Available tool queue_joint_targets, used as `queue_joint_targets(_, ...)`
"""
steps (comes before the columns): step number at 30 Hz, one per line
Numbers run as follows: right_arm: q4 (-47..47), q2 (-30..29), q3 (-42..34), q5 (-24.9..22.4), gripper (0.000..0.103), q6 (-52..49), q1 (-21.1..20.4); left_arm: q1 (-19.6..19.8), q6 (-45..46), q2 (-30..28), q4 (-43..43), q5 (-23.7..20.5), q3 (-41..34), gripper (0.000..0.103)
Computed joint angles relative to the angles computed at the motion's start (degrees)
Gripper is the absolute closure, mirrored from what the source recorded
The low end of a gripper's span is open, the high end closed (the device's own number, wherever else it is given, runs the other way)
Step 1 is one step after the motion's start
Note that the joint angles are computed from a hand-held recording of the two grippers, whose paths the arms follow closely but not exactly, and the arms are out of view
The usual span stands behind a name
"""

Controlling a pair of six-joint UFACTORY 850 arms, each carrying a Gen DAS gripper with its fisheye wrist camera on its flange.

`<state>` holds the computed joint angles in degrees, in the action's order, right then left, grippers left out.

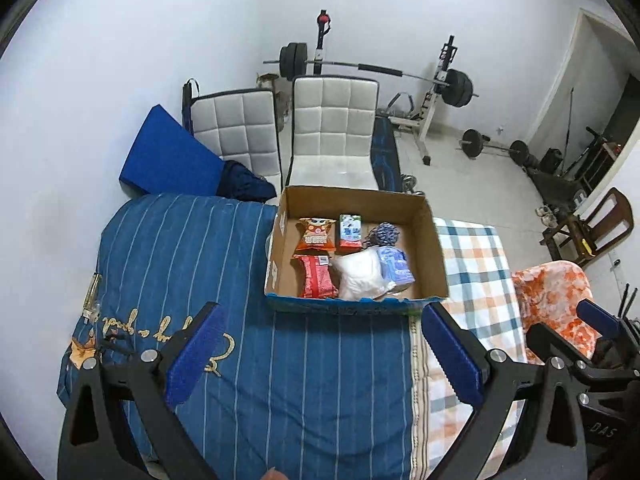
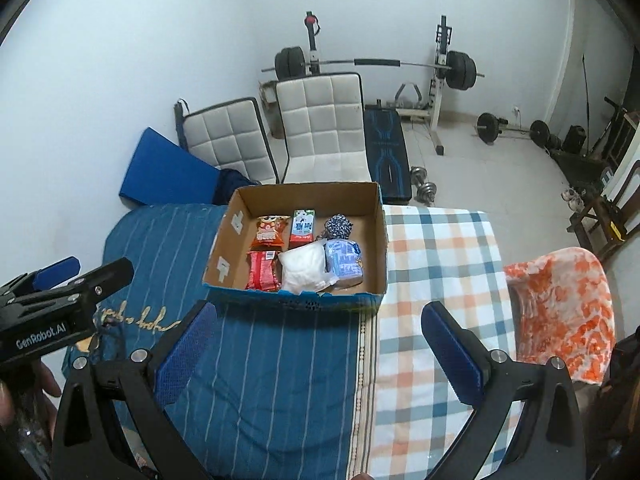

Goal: Organize soft objects

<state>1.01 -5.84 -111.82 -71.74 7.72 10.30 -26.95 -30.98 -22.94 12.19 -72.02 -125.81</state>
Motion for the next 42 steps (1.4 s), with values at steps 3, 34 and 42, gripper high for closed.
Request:
queue_joint_targets(3,0.1,2.4,0.4,-1.1,0.0,-0.4,0.2,-1.0,-0.6,1.5,1.0,0.0,0.5,0.002)
queue_joint_targets(34,-7.2,2.5,-4.4,-0.3,0.0,2.3,1.7,-4.3,-5.7,4.2,9.3,-1.0,1.6,0.0)
queue_joint_targets(42,-7.8,2.6,-4.3,-0.2,0.0,2.4,1.9,-4.3,-5.2,3.0,10.3,-1.8,-0.6,0.0)
